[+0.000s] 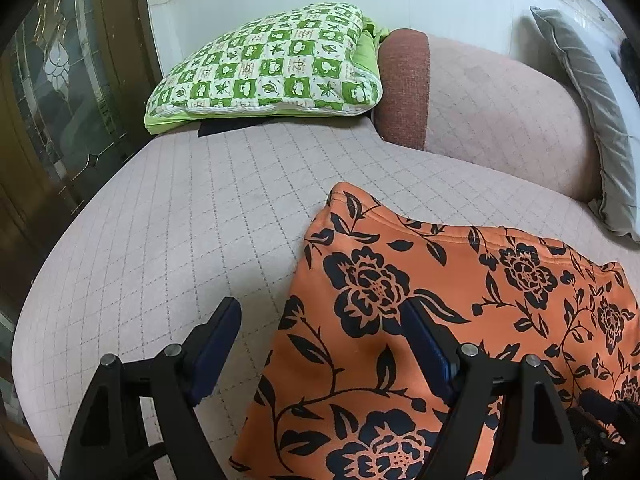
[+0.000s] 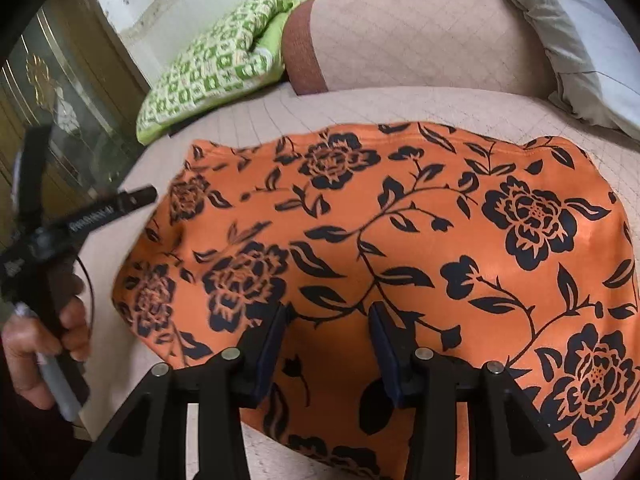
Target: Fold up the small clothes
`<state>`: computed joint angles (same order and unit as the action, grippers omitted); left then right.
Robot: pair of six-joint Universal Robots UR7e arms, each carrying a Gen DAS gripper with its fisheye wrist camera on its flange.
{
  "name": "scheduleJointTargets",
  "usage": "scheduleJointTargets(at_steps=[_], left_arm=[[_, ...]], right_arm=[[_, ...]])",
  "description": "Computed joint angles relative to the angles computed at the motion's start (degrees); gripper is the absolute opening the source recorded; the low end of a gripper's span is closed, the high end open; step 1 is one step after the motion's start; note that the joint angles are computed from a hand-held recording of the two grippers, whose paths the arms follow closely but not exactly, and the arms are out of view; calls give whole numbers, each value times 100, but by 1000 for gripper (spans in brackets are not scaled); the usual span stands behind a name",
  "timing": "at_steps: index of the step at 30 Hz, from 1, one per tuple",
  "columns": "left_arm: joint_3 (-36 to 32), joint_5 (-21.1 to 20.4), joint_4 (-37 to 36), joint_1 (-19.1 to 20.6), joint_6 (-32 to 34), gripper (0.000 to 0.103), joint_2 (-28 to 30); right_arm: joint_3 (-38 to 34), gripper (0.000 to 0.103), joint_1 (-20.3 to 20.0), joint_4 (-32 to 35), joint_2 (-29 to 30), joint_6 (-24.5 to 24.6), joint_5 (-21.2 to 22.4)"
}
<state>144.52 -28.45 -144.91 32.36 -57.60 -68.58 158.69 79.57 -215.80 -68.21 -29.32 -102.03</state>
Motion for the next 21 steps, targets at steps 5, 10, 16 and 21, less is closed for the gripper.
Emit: scheduleJointTargets(at_steps=[5, 10, 16, 21], left_arm=[[-7, 11, -18, 21, 35, 82, 24], [-13, 24, -18, 35, 49, 82, 56], [-28, 5, -17, 61, 54, 82, 79], [-286, -492, 125, 372, 416, 82, 369]], right_arm=[[-64, 47, 0, 51, 131, -20, -165], [-56, 47, 19, 96, 15, -72, -145], [-33, 47, -260, -171, -386, 100, -128], [-160, 47, -571, 108, -568, 373, -261]])
